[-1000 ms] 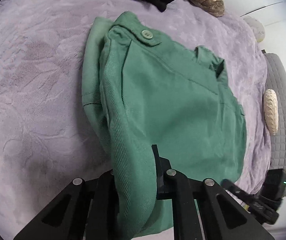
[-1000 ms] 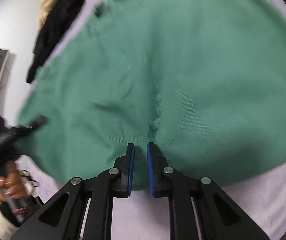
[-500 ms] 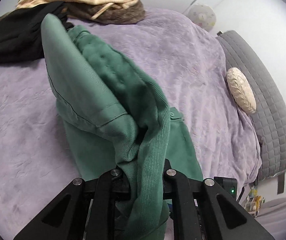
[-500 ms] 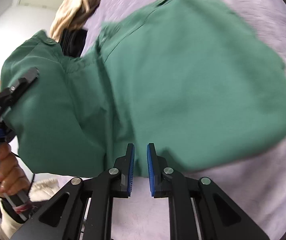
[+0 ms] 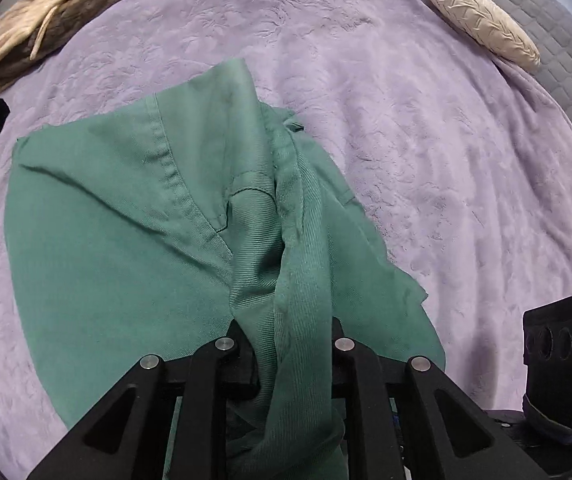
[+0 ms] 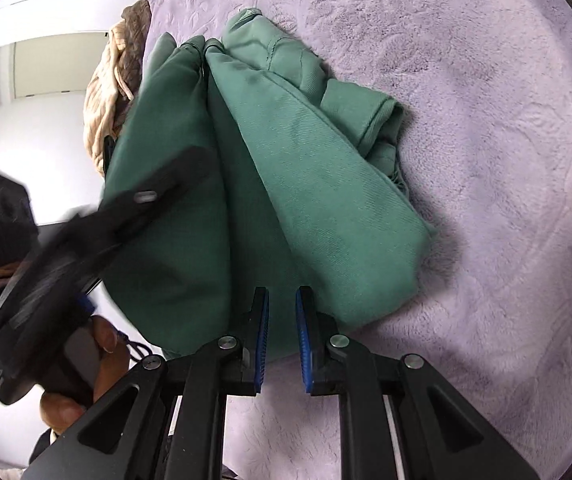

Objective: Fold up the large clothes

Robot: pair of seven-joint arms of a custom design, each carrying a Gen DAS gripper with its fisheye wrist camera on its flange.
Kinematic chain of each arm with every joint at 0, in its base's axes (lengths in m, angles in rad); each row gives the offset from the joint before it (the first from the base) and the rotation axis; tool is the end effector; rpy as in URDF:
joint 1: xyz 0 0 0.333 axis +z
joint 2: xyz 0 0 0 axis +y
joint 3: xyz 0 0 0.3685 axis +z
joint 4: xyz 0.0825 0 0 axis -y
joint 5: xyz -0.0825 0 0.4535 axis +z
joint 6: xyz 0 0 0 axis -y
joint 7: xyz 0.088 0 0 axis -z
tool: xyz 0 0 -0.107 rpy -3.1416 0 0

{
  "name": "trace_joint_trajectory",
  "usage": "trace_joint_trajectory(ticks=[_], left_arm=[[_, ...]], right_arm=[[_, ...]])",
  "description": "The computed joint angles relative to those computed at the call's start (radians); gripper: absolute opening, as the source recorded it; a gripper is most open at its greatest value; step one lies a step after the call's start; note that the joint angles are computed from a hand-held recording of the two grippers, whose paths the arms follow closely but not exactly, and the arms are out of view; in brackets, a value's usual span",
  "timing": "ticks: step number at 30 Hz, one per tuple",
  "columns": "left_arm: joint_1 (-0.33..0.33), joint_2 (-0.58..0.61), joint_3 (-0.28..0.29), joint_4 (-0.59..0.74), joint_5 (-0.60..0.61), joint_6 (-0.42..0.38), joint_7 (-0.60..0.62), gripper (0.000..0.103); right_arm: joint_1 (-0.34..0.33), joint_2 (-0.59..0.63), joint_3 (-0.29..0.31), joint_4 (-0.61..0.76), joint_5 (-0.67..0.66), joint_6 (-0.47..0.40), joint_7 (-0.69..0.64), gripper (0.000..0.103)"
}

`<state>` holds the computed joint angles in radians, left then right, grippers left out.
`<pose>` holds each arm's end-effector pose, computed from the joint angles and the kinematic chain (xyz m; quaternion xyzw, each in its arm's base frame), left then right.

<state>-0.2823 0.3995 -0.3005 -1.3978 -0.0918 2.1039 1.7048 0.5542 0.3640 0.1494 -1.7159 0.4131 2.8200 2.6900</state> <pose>0.6827 -0.4031 0.5555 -0.4401 0.8781 -0.1878 0.0026 0.6165 0.4770 0.4773 -0.3517 0.8537 0.1966 0.3300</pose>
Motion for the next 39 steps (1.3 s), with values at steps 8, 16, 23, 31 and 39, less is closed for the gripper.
trace_joint_trajectory(ticks=[8,16,23,31,39], left_arm=[[0.065,-0.135,-0.014,-0.102,-0.188,0.121,0.097,0.081],[0.086,-0.146,0.121,-0.151,0.105,0.168,-0.238,0.081],[0.131,-0.097,0.118,-0.166,0.174,0.120,-0.351,0.081],[0.133,-0.115,0.094,-0.187,0.178,0.153,-0.341,0.081],[0.091,-0.090,0.090,-0.168,0.239,0.160,-0.322,0.081]], right_arm=[[0.025,-0.091,-0.045,-0.128,-0.057,0.149,0.100,0.069],[-0.186,0.024,0.180,0.003,0.195,0.205,-0.252,0.071],[-0.096,0.134,0.031,0.263,0.062,-0.121,-0.287,0.009],[-0.029,-0.022,-0.103,0.050,-0.101,-0.138,-0.045,0.008],[-0.081,-0.140,-0.051,-0.085,-0.141,-0.074,-0.015,0.015]])
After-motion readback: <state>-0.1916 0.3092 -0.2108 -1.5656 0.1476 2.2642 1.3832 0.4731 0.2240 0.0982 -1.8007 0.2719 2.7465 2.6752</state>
